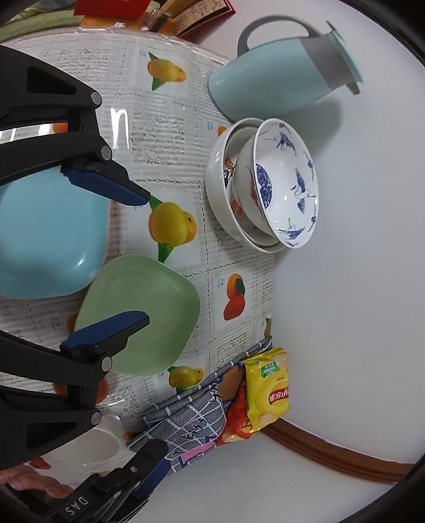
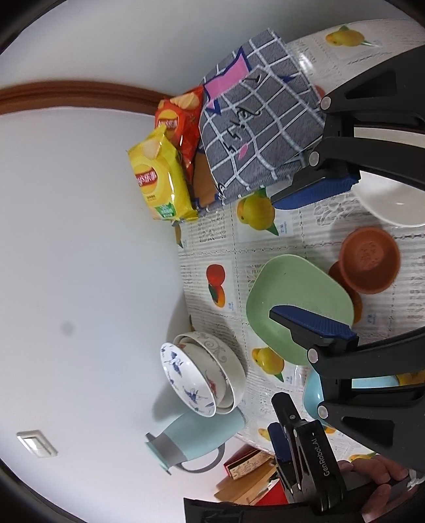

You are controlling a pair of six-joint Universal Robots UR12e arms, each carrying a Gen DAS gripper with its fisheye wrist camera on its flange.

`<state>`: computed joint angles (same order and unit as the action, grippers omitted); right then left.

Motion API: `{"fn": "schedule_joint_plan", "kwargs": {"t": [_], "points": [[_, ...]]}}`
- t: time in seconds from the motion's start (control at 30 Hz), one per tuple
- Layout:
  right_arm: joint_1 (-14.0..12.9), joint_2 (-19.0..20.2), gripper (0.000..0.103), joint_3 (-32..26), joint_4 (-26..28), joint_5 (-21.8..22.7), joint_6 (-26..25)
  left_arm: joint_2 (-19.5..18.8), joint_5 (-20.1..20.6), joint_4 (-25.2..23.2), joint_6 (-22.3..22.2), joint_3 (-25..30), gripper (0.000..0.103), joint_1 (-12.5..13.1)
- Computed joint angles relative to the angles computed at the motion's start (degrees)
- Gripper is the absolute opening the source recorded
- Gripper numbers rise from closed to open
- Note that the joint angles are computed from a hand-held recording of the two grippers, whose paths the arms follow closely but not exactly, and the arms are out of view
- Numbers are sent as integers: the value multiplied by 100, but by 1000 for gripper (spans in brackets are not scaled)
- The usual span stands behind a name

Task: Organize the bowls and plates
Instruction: 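Move both tools toward the light green plate, then close both grippers on the rim of the light green plate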

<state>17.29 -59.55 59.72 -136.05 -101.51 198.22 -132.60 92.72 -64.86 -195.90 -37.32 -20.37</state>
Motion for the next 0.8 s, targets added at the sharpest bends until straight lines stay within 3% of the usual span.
{"fn": "schedule_joint_plan", "kwargs": {"t": [0.27,0.4,0.63,0.8], "points": [[-72,343,61,-420,355,134,97,-480,-1,-603,-54,677,65,32],[-112,456,60,-490,538,308,189,-684,-186,-837,-72,956,65,58],[-46,699,60,-768,1016,52,-28,-946,-299,-1131,27,1302,65,43],[-39,803,59,-901,1323,107,-26,-1135,-278,-1415,152,1616,65,24]]}}
